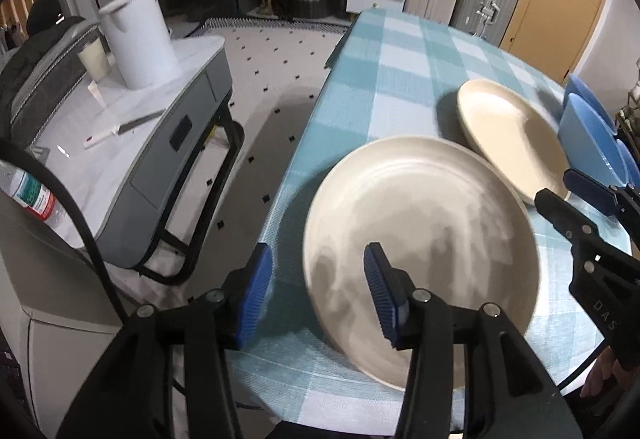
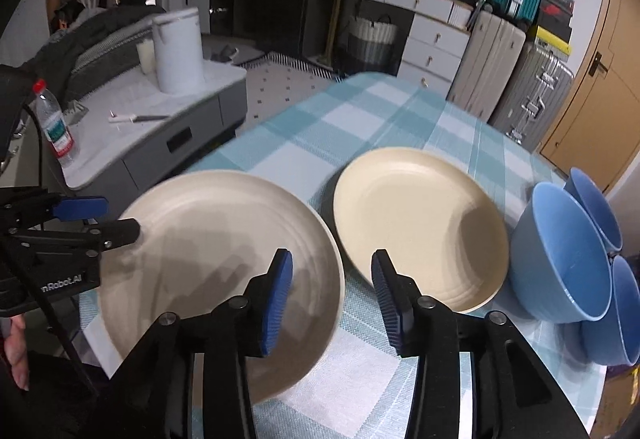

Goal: Organize plates and bowls

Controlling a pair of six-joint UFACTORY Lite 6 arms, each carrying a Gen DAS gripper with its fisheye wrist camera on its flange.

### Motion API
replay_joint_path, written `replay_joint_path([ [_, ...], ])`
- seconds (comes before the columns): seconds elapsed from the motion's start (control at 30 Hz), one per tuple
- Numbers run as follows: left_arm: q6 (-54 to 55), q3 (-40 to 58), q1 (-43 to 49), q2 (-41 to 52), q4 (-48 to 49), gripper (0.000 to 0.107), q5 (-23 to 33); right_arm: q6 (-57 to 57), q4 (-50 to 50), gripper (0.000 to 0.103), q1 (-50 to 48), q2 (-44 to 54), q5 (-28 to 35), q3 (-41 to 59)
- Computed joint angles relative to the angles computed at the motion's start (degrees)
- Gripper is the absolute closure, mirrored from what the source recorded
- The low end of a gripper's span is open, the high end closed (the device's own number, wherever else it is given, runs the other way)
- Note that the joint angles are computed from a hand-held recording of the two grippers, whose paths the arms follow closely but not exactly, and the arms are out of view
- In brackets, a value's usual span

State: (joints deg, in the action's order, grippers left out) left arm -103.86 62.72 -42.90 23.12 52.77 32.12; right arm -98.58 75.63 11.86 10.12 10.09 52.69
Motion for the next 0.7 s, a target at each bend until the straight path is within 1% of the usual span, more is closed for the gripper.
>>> replay_joint_path([
  [0.1,0.31,1.7,-1.47,-0.22,-0.16,0.058,1.81,-2.78,2.29,0.053,-2.02,-2.57,1.88,-1.42],
  [0.17,0.69,3.17,-2.4,-0.02,-0.4,0.055,3.09,-2.32,1.55,0.047,-3.84,-3.93,3.44,-1.98],
  [0.2,0.46,3.92,-3.13,-0.03,-0.21,0.05,4.05,-2.95,1.97,0.043,-4.88,-4.52,4.35,-2.25],
  [0.23,-0.02,4.59,-3.68,0.05,0.34,0.042,4.71,-4.46,3.17,0.04,-6.24,-5.31,5.35,-2.7],
  [0.27,-1.12,5.3,-4.58,0.03,1.45,0.038,5.82,-5.21,3.65,0.039,-7.29,-6.17,6.04,-3.18],
  [0.3,-1.69,5.96,-5.29,0.07,2.03,0.031,6.89,-6.03,4.22,0.038,-8.27,-6.41,6.67,-3.26],
  [0.33,-2.56,6.57,-6.08,0.14,2.96,0.029,7.97,-6.06,4.32,0.035,-9.51,-7.0,7.05,-3.51],
  [0.37,-3.26,7.18,-6.81,0.22,3.9,0.029,8.82,-6.46,4.51,0.033,-11.08,-7.44,8.29,-3.65],
  [0.43,-3.33,9.1,-8.04,0.91,4.71,0.028,10.02,-7.81,5.61,0.024,-14.43,-8.35,10.84,-4.16],
  [0.57,-4.41,12.99,-10.26,2.47,6.88,0.028,11.63,-9.35,6.53,0.022,-20.45,-9.34,15.29,-4.63],
  [0.6,-4.7,13.77,-10.64,2.82,7.43,0.028,12.02,-9.64,6.56,0.019,-21.77,-9.62,16.19,-4.82],
  [0.7,-5.2,17.11,-12.01,4.63,9.23,0.028,13.25,-13.07,9.11,0.016,-26.49,-10.57,19.21,-5.96],
])
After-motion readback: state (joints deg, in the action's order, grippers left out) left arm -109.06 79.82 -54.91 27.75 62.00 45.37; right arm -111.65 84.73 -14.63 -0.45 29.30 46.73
